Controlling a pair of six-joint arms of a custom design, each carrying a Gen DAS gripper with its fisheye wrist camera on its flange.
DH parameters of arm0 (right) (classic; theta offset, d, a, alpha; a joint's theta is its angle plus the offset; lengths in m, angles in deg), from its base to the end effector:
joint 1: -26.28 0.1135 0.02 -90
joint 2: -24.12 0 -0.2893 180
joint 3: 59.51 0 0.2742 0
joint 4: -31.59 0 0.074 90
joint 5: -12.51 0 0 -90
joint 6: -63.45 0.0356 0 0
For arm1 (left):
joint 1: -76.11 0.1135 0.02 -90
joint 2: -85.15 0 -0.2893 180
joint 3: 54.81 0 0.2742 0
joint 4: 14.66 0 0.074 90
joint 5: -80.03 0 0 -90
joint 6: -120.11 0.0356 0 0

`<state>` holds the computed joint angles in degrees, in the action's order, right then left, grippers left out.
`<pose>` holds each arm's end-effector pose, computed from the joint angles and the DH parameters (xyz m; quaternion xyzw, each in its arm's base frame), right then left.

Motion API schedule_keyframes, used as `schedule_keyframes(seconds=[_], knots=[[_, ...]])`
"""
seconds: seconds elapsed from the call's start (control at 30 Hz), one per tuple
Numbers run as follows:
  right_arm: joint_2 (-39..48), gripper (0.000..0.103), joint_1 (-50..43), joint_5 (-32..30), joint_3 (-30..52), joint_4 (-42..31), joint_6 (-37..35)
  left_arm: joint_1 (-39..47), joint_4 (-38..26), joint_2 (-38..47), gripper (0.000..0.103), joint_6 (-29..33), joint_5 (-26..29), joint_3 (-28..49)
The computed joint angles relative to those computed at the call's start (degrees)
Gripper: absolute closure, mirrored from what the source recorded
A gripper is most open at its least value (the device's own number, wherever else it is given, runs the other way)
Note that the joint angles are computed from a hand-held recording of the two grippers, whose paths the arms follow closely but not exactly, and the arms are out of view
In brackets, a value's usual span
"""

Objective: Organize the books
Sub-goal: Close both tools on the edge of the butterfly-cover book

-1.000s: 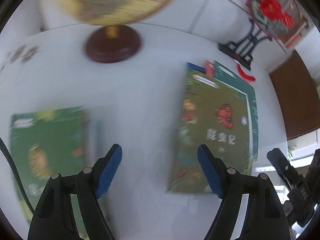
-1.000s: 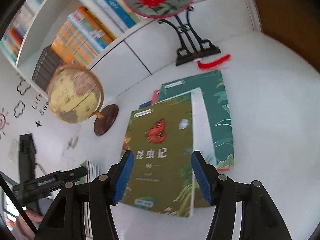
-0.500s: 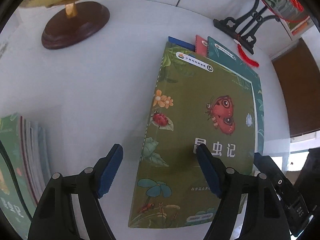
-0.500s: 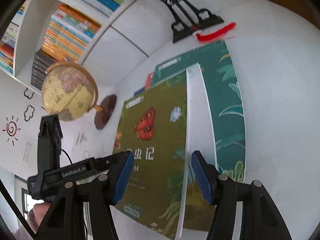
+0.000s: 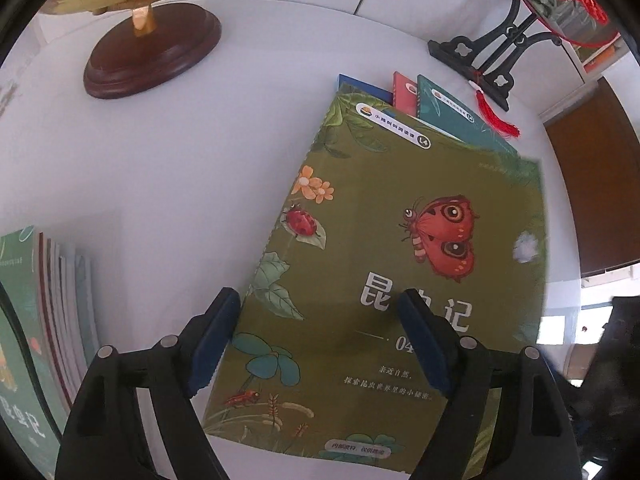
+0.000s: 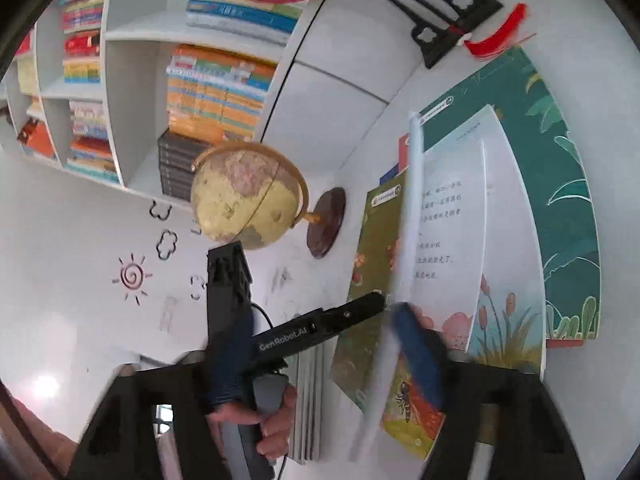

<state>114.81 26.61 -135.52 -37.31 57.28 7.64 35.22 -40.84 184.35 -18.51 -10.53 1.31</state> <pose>0.1920 0.0313 0.0846 0.0476 0.8232 0.5283 0.2025 0.2311 -0.1996 0.1093 -0.0672 0.9814 -0.1233 0.1312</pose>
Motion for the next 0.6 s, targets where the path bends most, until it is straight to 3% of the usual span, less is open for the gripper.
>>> schedule_keyframes(seconds=[0.03,0.1,0.13,0.17,0.2,0.27,0.4,0.6], knots=[[0.78,0.043,1.4,1.39,1.16,-2.77,-1.29,0.08,-0.17,-0.03,0.025,-0.13,0.39,0.06],[5.77,0.055,3.37,2.47,2.5,-1.63,-0.64,0.38,-0.28,-1.56,0.04,-1.36,1.69,-1.04],[7.42,0.068,3.88,3.21,2.59,-0.27,0.36,0.47,0.13,-2.44,0.056,-1.28,2.46,-1.79],[6.52,0.094,4.57,5.68,2.47,-1.31,-0.04,0.18,-0.06,-3.79,0.071,-1.23,2.18,-2.59],[4.12,0.097,5.01,8.49,2.85,-5.51,-2.11,-0.33,-0.68,-5.33,0.079,-1.78,1.61,-3.21],[0.96,0.1,4.98,11.44,3.7,-11.87,-4.96,-0.97,-1.33,-6.73,0.083,-2.32,1.86,-3.56],[-3.67,0.1,5.28,16.18,5.67,-21.82,-10.69,-3.06,1.29,-8.7,0.083,-5.01,1.91,-4.77],[-7.92,0.1,4.09,18.62,5.95,-27.78,-12.45,-5.59,3.87,-11.35,0.083,-6.71,2.04,-4.94]])
